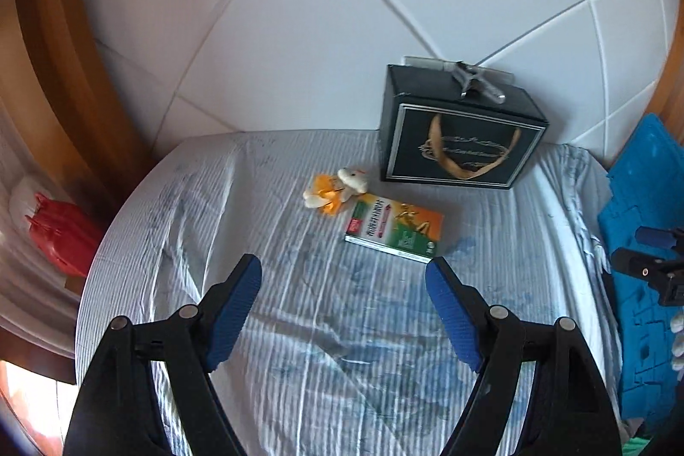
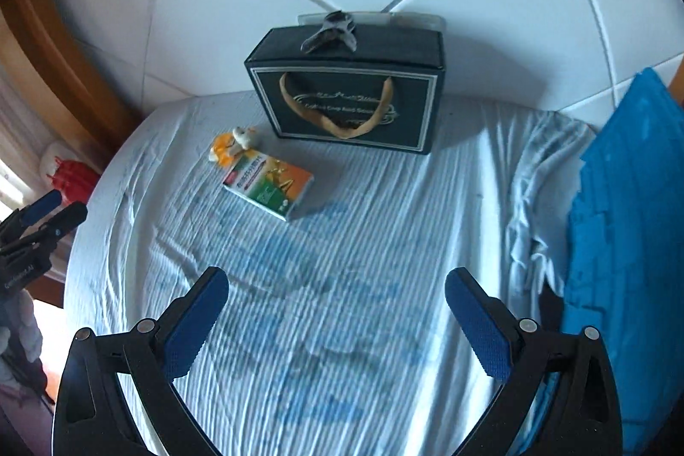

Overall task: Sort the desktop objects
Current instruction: 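Withdraw both tools to the white bear plush and Buluofen medicine box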

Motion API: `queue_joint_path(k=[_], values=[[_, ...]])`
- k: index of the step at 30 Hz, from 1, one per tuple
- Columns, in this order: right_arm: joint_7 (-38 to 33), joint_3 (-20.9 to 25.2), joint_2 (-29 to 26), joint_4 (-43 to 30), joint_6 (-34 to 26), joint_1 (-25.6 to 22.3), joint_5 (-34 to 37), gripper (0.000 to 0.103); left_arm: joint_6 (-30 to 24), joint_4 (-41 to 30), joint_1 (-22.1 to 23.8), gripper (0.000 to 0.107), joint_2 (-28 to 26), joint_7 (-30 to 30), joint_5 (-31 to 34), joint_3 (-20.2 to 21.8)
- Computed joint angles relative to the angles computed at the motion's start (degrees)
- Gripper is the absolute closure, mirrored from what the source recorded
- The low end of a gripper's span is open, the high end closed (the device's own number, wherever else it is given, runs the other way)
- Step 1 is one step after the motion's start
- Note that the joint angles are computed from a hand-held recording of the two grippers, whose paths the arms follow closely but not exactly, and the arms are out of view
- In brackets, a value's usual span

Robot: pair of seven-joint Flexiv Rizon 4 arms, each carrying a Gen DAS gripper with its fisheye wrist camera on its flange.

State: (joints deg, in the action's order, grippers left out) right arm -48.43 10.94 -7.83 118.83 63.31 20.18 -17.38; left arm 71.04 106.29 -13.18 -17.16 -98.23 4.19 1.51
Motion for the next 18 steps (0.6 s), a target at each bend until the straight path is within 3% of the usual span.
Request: queue_joint_path(k=[7,12,16,18], values=[[-1.8,-3.6,-18.5,-10.1,7.8,2.6,-3.5,0.0,5.7,-7.8,3.6,0.028,-14.7,5.1,-3.1,-0.2],[-3.4,-6.9,-27.9,-17.6,9.7,4.5,-5.7,0.0,5.1,-19.9,4.5,0.028,-27.8,12.2,-5.6,-0.7],[-6.0,-5.7,-34.1,-24.5,8.4,3.2,-3.4,0.0,3.0,-31.6,4.8,0.028,-37.6,18.4,-8.0,-2.4],[-6.6,-6.0,-36.0,-26.4,9.1,3.3,-2.6,0.0,2.1,-37.3,3.5,0.028,-41.7,19.8,-8.3,-1.1]])
